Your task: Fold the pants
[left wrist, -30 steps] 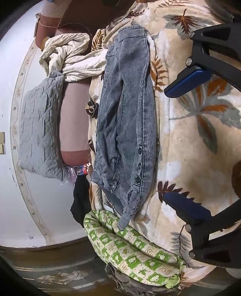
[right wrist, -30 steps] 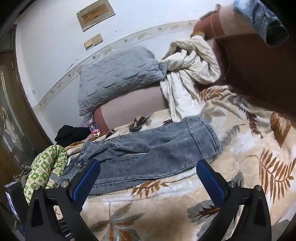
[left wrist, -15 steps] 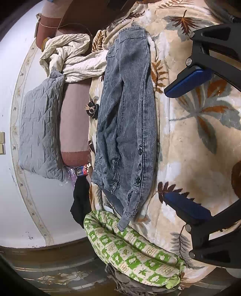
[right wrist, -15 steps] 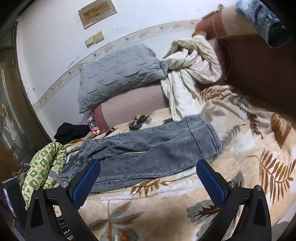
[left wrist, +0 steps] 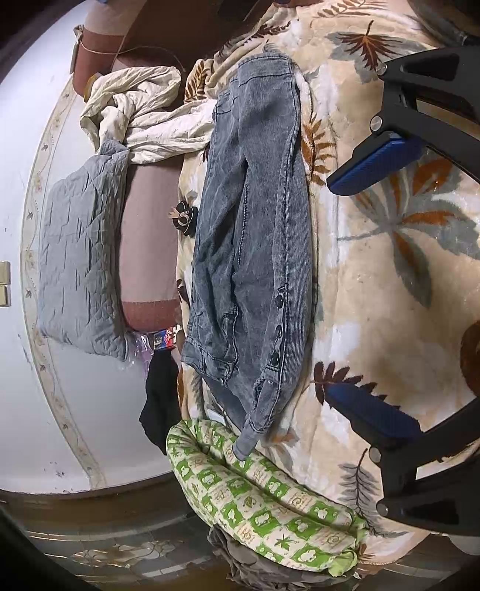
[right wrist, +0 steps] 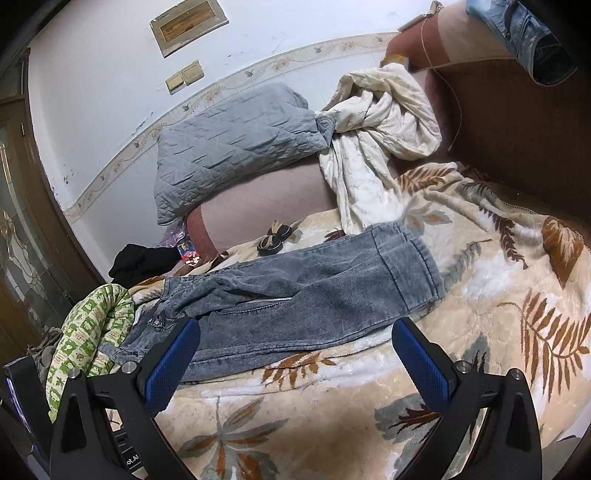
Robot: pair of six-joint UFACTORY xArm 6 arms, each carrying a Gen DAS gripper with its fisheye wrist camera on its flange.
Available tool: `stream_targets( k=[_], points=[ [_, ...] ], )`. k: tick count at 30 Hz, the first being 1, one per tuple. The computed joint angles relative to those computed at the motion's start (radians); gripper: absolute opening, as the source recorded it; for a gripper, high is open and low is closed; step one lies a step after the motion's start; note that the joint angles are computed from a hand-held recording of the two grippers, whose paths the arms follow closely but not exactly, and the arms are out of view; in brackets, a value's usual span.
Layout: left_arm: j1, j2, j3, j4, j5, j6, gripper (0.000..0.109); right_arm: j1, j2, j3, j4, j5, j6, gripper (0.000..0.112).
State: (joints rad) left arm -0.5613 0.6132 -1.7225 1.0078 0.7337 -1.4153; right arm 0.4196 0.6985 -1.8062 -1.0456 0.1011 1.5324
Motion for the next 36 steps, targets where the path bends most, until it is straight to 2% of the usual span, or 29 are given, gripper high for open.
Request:
stream_targets(
  k=[4,19,36],
  points=[
    [0.000,0.000,-0.001,0.000,0.000,0.000,0.103,-0.001,-0.001,-0.002,-0.049,0.003,0.045,0.103],
    [0.001,-0.001,0.001,0.001,-0.001,0.000,0.103,0.000,-0.001,-0.003,-0.067,0.005,0.064,0.103],
    [0.007,-0.012,0.009,0.000,0.005,-0.012,0.103,-0.002,-0.004,0.006,-0.020,-0.003,0.022,0.103]
  ],
)
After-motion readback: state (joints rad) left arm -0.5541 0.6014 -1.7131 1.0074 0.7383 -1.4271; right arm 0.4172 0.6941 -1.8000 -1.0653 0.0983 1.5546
